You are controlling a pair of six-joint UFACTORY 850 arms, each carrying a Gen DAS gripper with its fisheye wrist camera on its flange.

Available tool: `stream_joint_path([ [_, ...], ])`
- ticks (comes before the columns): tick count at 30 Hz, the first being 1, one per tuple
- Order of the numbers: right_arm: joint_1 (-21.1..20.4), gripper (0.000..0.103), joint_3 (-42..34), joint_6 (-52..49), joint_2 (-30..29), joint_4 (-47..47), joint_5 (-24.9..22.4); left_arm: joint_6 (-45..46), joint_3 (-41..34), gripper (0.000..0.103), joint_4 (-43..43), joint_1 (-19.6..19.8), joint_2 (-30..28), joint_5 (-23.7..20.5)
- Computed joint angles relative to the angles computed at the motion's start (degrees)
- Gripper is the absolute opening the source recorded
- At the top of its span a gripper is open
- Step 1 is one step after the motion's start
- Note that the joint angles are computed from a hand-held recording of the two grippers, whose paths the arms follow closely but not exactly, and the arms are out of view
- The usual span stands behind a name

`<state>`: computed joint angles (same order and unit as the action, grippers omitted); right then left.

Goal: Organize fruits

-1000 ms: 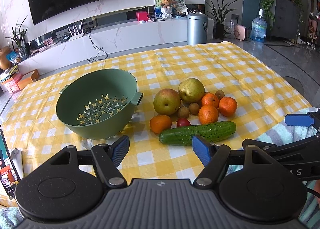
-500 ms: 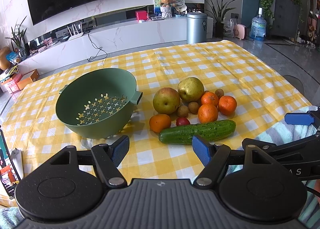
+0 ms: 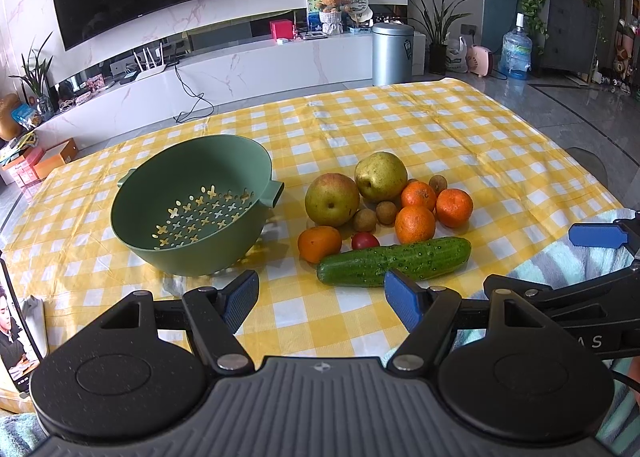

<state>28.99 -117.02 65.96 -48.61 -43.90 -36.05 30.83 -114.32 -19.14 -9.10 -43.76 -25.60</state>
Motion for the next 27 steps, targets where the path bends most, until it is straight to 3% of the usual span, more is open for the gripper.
stream_joint_path([
  [14, 0.0, 0.099, -0.2, -0.3, -0.1, 0.2, -0.1, 1.5, 0.9, 0.084, -1.4, 0.2, 0.3, 0.2],
  [20, -0.1, 0.099, 5.1, 6.3, 2.3, -6.0, 3.9, 7.1, 2.6, 0.081, -7.9, 1.1, 1.1, 0.6],
  [24, -0.4, 0.099, 4.6, 5.6, 2.2, -4.7, 3.9, 8.5, 0.1, 0.079, -10.1, 1.3, -0.2, -1.8],
  [27, -1.1, 0.099, 5.0, 5.6, 2.5, -3.6, 6.1, 5.0, -5.1, 0.076, -8.4, 1.4, -3.1, -6.1],
])
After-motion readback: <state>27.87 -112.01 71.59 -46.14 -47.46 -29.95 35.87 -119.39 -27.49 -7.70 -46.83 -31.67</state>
